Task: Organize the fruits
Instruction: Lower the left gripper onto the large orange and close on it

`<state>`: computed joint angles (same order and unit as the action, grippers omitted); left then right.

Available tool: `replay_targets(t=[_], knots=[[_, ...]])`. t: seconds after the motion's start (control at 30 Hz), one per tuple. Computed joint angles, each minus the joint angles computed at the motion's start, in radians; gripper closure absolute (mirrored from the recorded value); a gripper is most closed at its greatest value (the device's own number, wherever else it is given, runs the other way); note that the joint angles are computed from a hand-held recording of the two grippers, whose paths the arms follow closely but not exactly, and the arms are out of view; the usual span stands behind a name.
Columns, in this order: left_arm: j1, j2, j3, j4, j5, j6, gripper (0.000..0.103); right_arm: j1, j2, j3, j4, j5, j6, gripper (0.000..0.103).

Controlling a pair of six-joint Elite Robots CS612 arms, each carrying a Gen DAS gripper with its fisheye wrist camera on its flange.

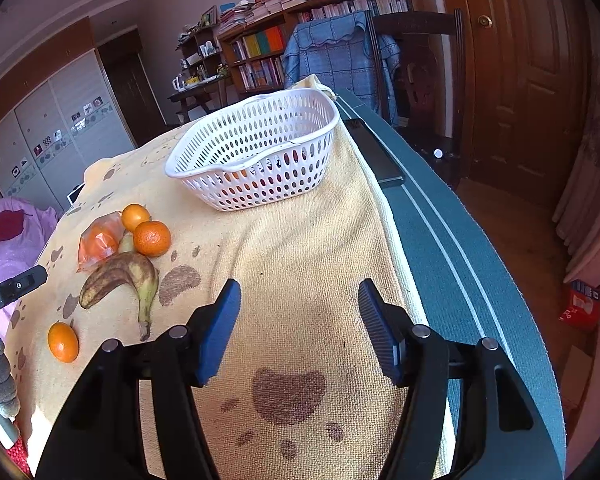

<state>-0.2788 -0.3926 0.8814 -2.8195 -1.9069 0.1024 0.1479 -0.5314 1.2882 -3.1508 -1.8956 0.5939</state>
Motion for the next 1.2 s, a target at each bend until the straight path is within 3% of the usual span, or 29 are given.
replay_targets(t=[0.4,1.07,1.2], knots=[[-0.004,-0.03,0.088,0.021,-0.026,0.106,0.036,0.001,0.004,-0.008,0.014,0.002,-0.004,0.04],[-0.003,-0.022,0.073,0.063,-0.039,0.111,0.052,0.0,0.0,-0.006,0.015,0.013,-0.016,0.04],[-0.002,-0.022,0.075,0.066,-0.052,0.117,0.056,-0.001,-0.012,-0.011,0.033,0.053,-0.031,0.04]])
